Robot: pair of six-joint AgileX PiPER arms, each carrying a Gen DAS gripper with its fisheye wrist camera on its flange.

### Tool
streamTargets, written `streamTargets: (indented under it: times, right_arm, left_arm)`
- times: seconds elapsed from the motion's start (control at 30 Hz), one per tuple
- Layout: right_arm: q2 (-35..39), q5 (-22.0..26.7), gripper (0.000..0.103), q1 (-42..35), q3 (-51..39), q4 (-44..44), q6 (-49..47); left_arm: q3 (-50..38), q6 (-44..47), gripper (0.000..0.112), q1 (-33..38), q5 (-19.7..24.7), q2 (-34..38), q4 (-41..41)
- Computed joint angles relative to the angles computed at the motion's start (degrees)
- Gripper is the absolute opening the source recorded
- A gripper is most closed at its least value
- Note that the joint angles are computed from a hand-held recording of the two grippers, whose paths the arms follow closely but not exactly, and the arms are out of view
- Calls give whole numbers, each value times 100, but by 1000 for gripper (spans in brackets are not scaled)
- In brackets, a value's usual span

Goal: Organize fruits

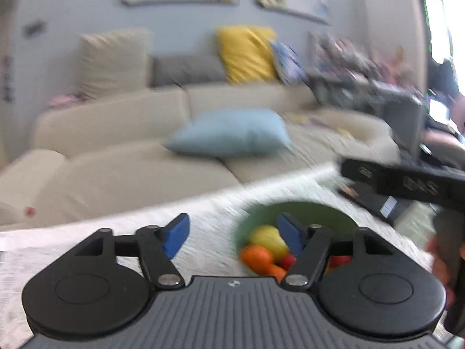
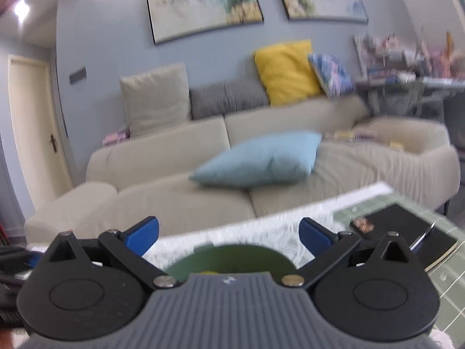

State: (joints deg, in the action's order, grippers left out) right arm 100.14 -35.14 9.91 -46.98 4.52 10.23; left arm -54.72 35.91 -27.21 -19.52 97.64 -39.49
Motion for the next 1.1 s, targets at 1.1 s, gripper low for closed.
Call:
streamTargets:
  times: [1.1]
  right_arm:
    - [-492, -1050, 99, 3188, 2142, 3898, -3235]
  left_arm:
    - [3054, 96, 99, -1494, -2581, -1010, -2860]
